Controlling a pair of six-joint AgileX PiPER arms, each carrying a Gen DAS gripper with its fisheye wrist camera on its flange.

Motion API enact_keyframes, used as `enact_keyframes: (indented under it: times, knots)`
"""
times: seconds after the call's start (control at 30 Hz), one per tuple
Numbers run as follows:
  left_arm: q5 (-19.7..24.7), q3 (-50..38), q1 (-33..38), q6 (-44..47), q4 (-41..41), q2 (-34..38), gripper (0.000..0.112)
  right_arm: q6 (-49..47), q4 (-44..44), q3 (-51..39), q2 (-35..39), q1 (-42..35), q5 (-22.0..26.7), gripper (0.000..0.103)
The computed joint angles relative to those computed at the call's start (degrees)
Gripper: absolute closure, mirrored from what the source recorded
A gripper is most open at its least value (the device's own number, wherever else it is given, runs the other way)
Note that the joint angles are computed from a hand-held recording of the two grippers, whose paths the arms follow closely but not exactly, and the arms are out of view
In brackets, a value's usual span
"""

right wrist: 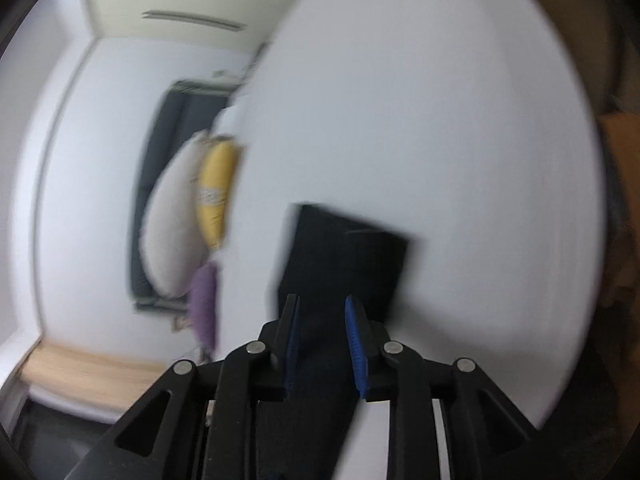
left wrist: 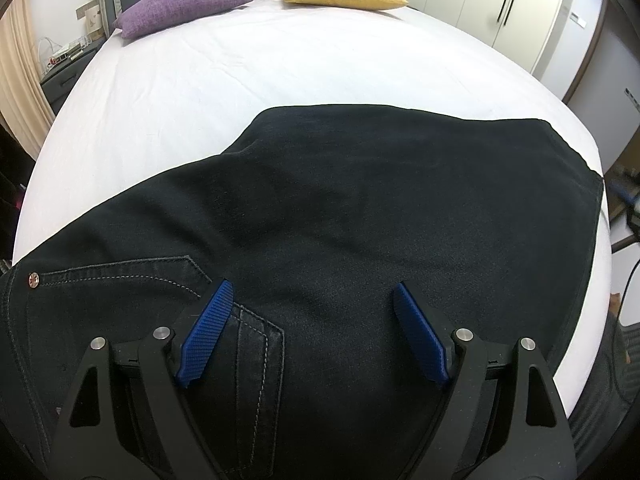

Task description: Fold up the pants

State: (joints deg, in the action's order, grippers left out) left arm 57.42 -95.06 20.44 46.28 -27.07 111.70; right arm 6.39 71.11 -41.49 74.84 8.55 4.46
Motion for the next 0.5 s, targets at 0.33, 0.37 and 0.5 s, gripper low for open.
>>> enact_keyframes:
  times: [0.33, 0.37, 0.5]
  knots:
    - [-1.96, 4.79, 0.71, 2.42, -1.18, -2.84, 0.029, -14.69, 7.31, -24.59, 27.86, 0.39, 17.31, 0.07]
    - [-1.51, 4.95, 1.02, 2.74, -1.43, -3.09, 0.029, -14.22, 6.99, -21.84, 28.68, 0.51, 16.35, 0.094]
    - [6.17, -2.6, 4.4, 0.95, -6.95, -0.28, 0.029, -22.73, 14.89, -9.77, 20.45, -0.31, 11.81, 0.103]
